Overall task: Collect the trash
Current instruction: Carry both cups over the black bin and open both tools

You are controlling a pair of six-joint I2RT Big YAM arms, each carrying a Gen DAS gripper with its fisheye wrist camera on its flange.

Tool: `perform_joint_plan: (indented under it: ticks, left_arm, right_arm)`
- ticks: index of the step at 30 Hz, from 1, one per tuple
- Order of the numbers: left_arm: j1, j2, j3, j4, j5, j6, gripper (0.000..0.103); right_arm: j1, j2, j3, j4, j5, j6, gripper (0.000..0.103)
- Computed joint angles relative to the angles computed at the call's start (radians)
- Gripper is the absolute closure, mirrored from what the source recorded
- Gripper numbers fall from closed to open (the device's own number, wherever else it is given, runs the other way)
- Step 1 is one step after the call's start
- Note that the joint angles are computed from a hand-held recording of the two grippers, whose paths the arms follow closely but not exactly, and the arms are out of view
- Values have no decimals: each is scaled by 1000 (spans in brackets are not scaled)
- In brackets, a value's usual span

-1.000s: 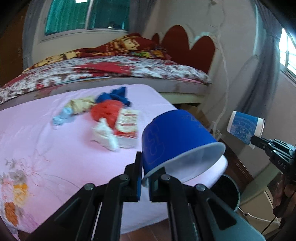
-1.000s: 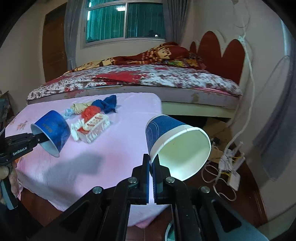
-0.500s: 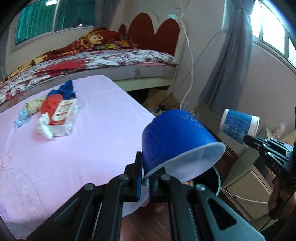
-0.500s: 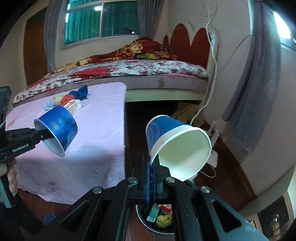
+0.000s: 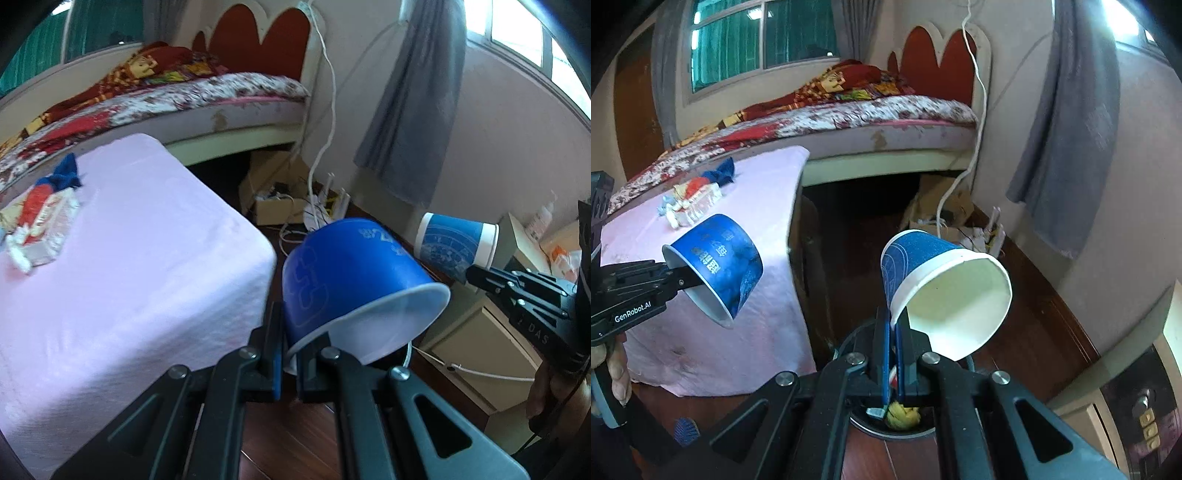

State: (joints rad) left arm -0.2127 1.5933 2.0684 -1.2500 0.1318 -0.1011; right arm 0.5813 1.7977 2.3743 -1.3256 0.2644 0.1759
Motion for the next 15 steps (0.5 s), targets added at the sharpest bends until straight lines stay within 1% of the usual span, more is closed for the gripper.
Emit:
perform_joint_plan:
  ticks: [7,15]
  left_arm:
    - [-32,35,14,-25,8,13,97]
    - [-66,90,36,-63,17,31,97]
  right_arm:
    - [-30,-59,-135,26,-17,-2,100]
    - [-43,-52,-177,25,-61,-28,100]
